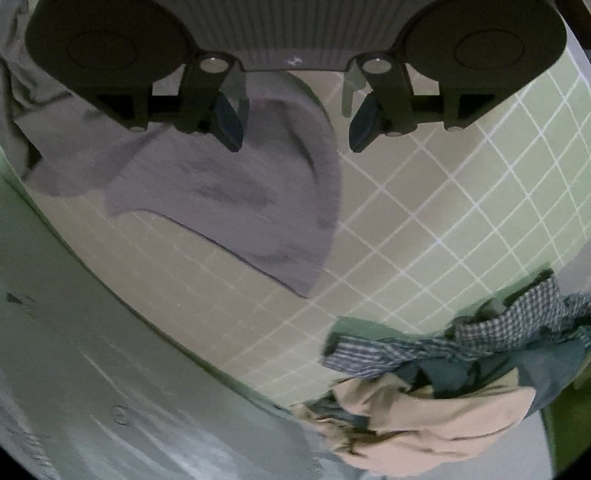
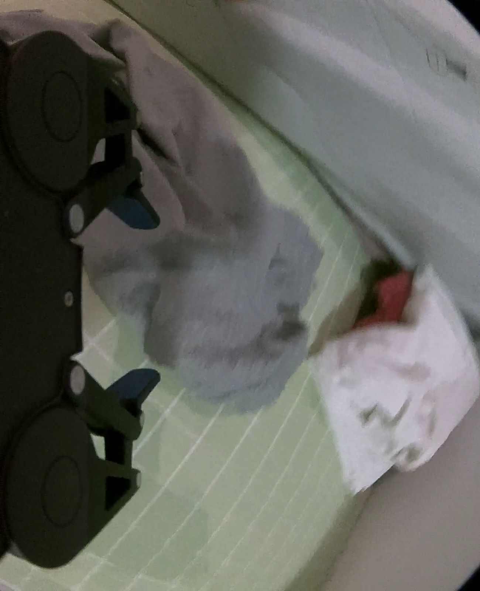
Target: Fold clothes
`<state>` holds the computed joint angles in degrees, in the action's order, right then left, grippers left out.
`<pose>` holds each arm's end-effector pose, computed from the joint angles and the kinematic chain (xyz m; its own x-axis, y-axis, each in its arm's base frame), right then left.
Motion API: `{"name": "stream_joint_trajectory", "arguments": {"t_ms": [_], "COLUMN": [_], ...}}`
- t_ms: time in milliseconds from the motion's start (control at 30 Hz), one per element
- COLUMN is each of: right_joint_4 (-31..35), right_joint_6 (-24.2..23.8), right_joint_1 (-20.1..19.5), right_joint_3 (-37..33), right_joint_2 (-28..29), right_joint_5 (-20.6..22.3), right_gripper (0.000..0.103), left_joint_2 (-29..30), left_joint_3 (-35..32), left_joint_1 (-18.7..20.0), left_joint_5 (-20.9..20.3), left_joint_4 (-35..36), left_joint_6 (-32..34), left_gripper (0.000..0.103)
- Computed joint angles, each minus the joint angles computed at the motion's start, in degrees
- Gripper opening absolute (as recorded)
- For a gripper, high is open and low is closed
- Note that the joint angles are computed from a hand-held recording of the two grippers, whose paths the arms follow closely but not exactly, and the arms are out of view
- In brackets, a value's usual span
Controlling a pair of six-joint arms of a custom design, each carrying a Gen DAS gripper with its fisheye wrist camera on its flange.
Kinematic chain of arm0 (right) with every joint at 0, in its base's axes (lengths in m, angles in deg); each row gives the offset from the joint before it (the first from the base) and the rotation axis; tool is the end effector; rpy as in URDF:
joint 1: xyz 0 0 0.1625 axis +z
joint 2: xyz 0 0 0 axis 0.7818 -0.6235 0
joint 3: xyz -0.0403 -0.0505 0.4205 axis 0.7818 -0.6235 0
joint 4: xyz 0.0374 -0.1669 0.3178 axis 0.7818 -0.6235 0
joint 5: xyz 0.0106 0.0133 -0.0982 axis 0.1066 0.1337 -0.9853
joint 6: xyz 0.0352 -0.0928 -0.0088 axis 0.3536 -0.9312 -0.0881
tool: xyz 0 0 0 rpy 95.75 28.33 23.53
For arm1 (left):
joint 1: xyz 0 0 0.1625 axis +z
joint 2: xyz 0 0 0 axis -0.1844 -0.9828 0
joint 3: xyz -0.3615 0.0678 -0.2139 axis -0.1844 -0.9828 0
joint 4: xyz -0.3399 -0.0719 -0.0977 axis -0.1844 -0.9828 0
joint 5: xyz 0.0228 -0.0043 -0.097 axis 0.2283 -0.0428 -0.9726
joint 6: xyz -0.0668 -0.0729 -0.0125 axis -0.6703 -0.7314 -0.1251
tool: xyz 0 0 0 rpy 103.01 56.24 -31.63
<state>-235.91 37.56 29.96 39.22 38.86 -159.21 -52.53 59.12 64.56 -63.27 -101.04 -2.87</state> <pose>-0.0439 -0.7685 0.4532 -0.6975 0.6421 0.3182 0.0873 0.5169 -0.8516 -0.2889 -0.7689 0.1246 -0.6580 -0.6237 -0.4220 -0.1278 0.6447 -0.7537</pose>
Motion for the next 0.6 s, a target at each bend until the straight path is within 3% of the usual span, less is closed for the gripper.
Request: {"name": "stream_joint_trajectory", "arguments": {"t_ms": [133,267,333,367,400,433,467,500,600], "right_joint_4": [4.2,5.3,4.7,5.5,5.5,6.8,8.0,8.2,10.5], "right_joint_6": [7.1,12.4,11.3,10.6,9.0,7.6,6.1,4.3,-3.1], "right_joint_1": [-1.0,-1.9,-1.8,-1.8,-1.7,-1.6,-1.4,-1.2,-0.4], "right_joint_3": [-1.7,-3.0,-4.8,-5.9,-6.9,-8.2,-9.6,-10.6,-18.3], "right_joint_2": [0.5,1.4,2.6,3.1,3.7,4.4,5.1,5.9,10.5], "right_joint_5": [0.2,1.0,0.9,1.1,1.0,1.0,1.0,0.7,0.0], "right_gripper": [0.083,0.085,0.078,0.065,0.042,0.031,0.019,0.012,0.008], "left_joint_2": [0.1,1.7,2.3,2.4,2.6,2.7,2.9,3.4,7.3], "left_joint_3": [-0.4,-4.2,-5.6,-5.8,-6.1,-6.2,-6.4,-7.0,-14.7], "left_joint_1": [1.3,2.5,3.1,3.3,3.5,3.8,4.0,4.2,4.5], "left_joint_5": [-0.6,-0.6,-1.5,-2.1,-2.8,-3.6,-4.8,-5.2,-4.2], "left_joint_4": [-2.4,0.4,0.6,0.0,-0.9,-2.1,-3.3,-4.0,-1.1], "left_joint_6": [0.8,0.0,0.5,1.1,1.7,2.6,3.4,4.1,6.7], "left_gripper": [0.065,0.065,0.063,0.060,0.044,0.017,0.007,0.004,0.002]}}
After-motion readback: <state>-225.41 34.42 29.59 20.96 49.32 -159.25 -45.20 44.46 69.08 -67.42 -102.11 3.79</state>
